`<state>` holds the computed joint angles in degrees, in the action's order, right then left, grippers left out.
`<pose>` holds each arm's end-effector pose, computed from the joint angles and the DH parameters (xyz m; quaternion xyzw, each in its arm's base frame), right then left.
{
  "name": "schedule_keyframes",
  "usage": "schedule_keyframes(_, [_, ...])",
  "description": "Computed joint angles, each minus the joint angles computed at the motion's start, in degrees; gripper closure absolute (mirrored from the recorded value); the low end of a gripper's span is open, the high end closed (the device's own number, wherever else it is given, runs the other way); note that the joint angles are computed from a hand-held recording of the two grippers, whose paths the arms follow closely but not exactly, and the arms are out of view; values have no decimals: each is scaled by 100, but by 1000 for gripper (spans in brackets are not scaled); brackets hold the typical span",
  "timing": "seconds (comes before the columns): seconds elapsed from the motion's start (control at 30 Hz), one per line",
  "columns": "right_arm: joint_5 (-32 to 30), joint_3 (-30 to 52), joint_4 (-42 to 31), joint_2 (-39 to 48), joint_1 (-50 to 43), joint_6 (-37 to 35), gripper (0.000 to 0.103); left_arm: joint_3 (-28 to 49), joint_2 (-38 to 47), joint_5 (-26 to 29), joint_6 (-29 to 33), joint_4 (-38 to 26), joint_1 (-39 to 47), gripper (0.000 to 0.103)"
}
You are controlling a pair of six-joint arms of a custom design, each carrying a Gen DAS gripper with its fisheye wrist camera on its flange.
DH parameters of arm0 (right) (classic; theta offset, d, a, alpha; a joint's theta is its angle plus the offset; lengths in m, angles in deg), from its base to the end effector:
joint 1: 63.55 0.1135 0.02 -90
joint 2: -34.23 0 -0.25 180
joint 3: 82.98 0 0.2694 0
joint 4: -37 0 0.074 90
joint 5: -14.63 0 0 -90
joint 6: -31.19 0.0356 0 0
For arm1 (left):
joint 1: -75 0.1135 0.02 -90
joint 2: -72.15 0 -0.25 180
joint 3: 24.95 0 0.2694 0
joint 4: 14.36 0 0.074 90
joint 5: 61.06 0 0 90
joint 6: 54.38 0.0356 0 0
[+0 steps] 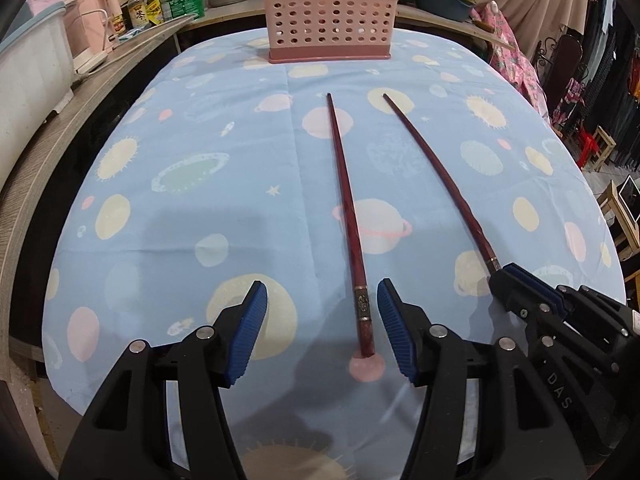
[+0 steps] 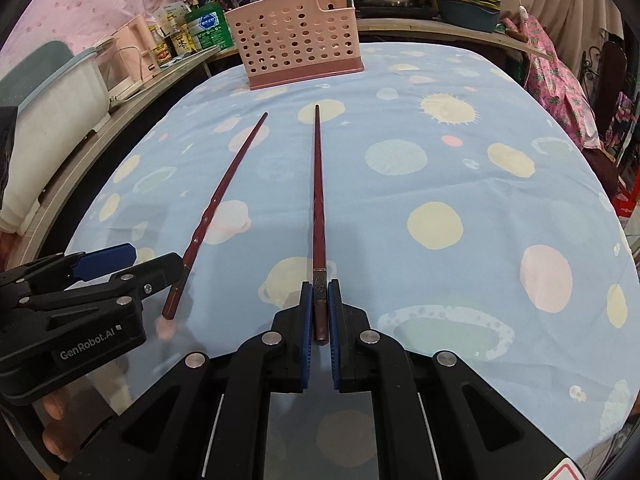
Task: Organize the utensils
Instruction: 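Close the right tool on a dark red chopstick while the left tool grasps the other, then lift both dark red chopsticks and carry them over the pink holder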
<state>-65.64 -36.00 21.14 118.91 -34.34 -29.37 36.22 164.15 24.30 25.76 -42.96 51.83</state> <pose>0.2428 0.1288 0.1099 0.0284 0.9464 0.0823 0.3111 0.2914 -0.1216 0.1310 0.1011 0.9586 -0.0374 0.2636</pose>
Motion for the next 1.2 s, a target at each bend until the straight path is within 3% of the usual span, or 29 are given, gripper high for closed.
schedule_keyframes(0.3, [7, -2, -2, -3, 6, 4, 96, -53, 122, 26, -35, 93, -7, 52])
schedule_keyframes(0.5, [8, 0, -6, -4, 6, 2, 96, -69, 83, 97, 5, 100, 52, 76])
schedule_keyframes(0.57, [7, 0, -10, -6, 5, 0, 96, -48, 85, 144, 18, 65, 92, 91])
schedule_keyframes(0.63, [7, 0, -10, -6, 5, 0, 96, -18, 90, 252, 23, 14, 152, 96])
schedule_keyframes(0.83, [3, -60, -66, -183, 12, 41, 96, 31, -88, 502, 2, -185, 335, 96])
schedule_keyframes(1.2, [19, 50, -567, -1346, -299, -168, 96, 333, -906, 857, -12, -595, 778, 96])
